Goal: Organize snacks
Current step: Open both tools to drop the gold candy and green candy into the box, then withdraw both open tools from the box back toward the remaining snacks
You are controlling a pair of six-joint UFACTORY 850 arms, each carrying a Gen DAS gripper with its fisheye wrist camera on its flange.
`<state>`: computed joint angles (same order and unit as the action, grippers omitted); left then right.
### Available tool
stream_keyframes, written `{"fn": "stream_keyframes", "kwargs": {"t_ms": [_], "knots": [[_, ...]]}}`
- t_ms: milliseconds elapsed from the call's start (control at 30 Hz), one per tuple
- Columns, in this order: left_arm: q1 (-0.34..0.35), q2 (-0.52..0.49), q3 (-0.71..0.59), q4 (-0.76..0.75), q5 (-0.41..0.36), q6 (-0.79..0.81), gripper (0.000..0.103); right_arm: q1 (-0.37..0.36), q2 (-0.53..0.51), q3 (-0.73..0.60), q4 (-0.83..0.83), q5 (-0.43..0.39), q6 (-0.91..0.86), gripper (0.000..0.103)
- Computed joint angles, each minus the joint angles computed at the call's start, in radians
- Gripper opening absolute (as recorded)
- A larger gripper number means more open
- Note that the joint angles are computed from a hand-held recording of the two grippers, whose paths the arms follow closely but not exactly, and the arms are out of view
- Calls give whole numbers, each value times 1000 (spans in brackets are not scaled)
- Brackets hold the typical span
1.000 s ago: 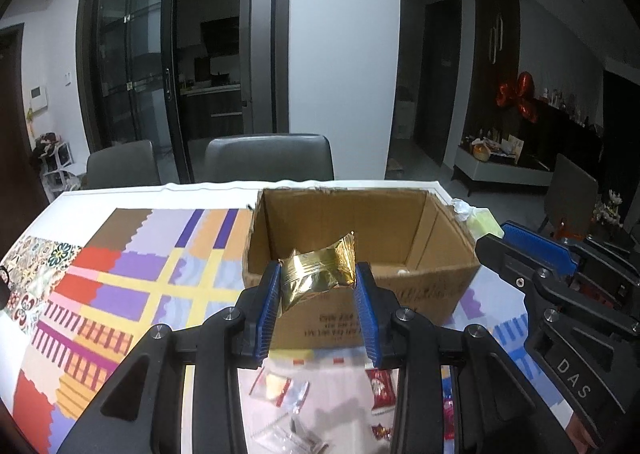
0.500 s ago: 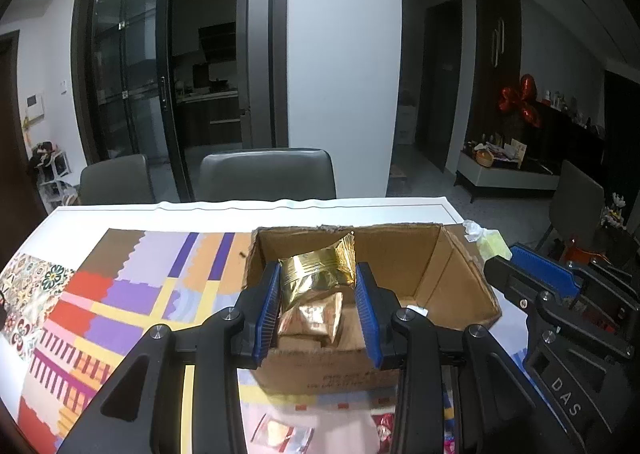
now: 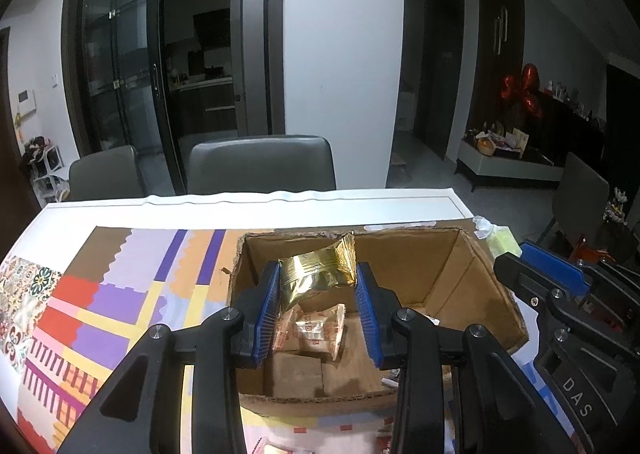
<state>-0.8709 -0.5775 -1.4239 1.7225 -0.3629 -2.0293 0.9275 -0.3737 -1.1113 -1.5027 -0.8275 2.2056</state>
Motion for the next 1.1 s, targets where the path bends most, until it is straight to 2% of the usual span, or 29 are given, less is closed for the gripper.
{"fn": "stream_keyframes", "kwargs": {"t_ms": [133,267,333,400,467,533,633,800,1100], "knots": [[6,-18,-22,-67,17,72,38,-11,-8,-8,16,8,-10,19],[4,-16,-17,-58,13,66,42,-17,-12,-17,28,12,-21,19],[0,-14,-14,-67,-2,77,57,-21,-11,-19,32,17,-25,19],[1,-11,-11,-70,-6,75,67,-26,-10,-23,39,18,-37,20],[1,-9,-10,-75,-5,77,67,-24,-8,-25,44,11,-37,30],[2,-7,-8,-72,-3,75,72,-21,-3,-19,34,0,-16,48],[-2,1,-1,-51,-11,60,86,-16,2,-16,41,-17,-19,56],[-7,11,5,-38,-21,49,93,-9,13,-9,49,-39,-26,60],[-30,39,25,-19,-51,31,95,11,47,10,65,-92,-40,60]]}}
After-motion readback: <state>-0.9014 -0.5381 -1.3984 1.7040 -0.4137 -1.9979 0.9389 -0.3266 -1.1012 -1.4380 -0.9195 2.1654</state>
